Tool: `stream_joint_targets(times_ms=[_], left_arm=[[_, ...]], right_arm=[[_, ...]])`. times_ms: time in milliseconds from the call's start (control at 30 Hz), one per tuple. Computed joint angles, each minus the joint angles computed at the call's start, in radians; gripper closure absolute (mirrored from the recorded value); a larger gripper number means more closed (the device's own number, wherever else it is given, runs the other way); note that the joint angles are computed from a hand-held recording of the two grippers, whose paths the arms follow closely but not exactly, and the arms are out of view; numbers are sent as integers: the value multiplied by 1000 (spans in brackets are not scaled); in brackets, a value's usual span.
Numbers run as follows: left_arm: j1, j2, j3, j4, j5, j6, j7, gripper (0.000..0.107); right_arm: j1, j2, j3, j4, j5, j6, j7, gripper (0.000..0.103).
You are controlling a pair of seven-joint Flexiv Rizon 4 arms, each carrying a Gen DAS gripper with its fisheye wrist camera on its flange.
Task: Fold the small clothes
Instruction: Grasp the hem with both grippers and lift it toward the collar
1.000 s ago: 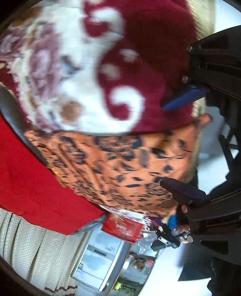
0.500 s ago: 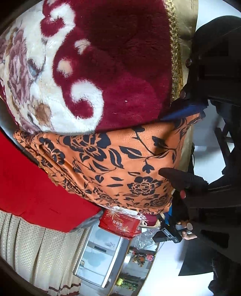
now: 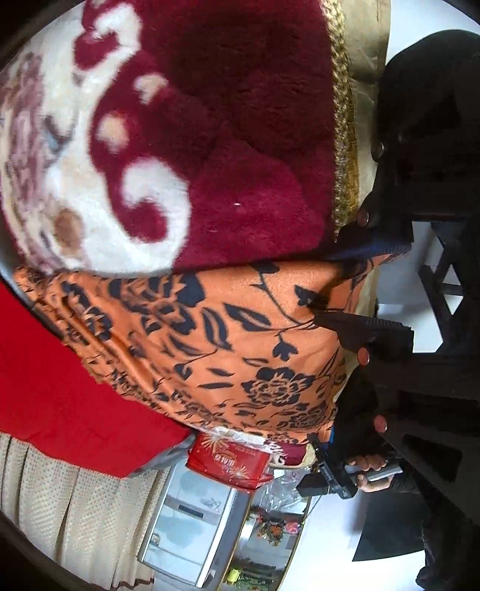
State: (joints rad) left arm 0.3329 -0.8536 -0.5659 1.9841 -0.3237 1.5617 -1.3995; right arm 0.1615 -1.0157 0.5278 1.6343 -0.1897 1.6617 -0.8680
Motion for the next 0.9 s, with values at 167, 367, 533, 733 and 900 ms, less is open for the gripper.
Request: stream_joint_targets(times_ms=[167,367,533,733,900], left_arm=[[-22,-7,12,-20,5,-6,-3,44],[17,7,-19,14,11,31,8,77],[34,3,-26,16,28,13,-5,78],[35,8,-36,22,31,18,-8,57],[8,58,-4,27,35,-7,9,93]], right_arm=[[-17,-14,28,-18,-1,-34,-6,67],[-9,-13,40,-14,14,8,-57,91],[-30,-20,64,-17,-3,5,-34,85],[3,-38,35,-36,15,18,0,34],[53,-4,-37,-34,7,-34,7,98]])
